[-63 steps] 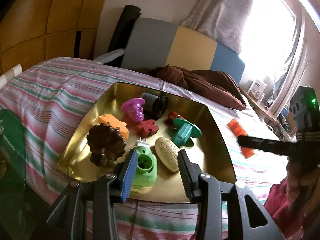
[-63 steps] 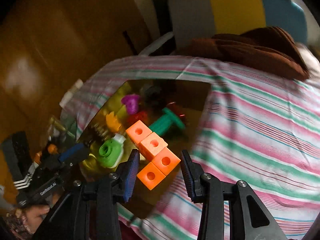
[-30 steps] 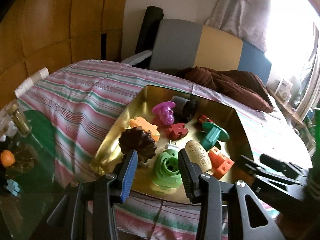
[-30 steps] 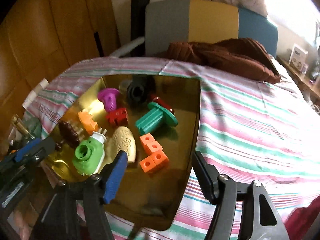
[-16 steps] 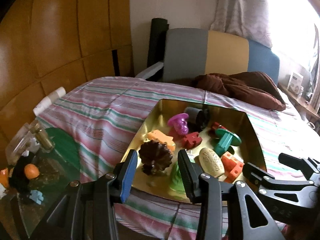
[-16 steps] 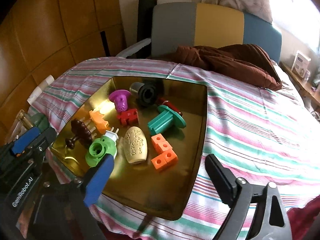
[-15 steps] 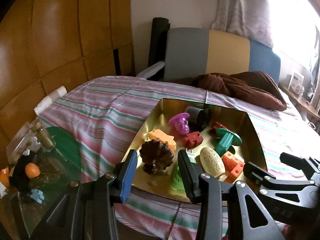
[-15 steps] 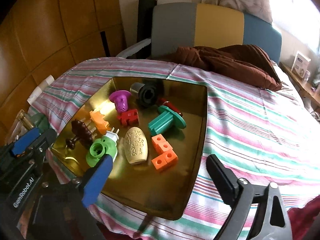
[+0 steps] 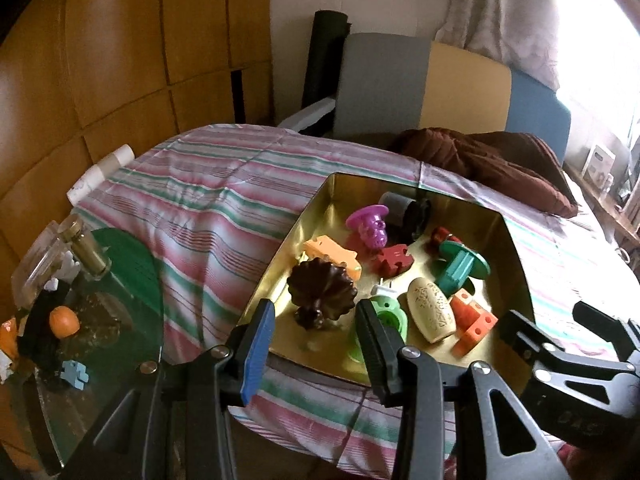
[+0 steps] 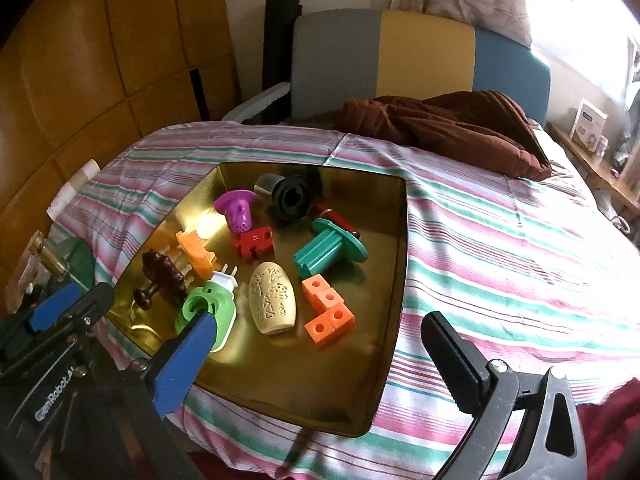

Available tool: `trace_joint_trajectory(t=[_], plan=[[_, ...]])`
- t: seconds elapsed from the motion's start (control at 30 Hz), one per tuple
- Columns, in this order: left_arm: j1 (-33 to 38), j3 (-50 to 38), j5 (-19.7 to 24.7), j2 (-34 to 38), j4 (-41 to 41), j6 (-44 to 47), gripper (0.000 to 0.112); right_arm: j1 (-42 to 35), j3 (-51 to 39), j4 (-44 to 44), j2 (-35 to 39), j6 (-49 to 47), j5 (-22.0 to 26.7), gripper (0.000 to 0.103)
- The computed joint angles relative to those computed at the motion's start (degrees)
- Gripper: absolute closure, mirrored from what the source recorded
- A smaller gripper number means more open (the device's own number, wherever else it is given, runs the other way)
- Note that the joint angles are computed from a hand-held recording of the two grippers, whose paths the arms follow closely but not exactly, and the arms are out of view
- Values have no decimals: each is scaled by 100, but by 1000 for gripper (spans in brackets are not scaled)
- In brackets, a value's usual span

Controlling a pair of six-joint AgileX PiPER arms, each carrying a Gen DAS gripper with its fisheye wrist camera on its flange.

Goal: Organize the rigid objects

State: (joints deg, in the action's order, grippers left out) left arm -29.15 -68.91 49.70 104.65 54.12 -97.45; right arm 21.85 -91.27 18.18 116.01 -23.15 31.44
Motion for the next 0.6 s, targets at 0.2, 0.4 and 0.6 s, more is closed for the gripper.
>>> trace_joint_trajectory(t=[0.2,0.4,0.6], plan=[[86,34,-267,-71,-85,175,70,70,-14,-258,-21,306,-45,0],[-1,14,-140,-104,15,175,70,134,-210,-649,72,871,90,0],[-21,-42,-106,-78,-105,347,70,211,-143,-888,27,1106,-21,0]])
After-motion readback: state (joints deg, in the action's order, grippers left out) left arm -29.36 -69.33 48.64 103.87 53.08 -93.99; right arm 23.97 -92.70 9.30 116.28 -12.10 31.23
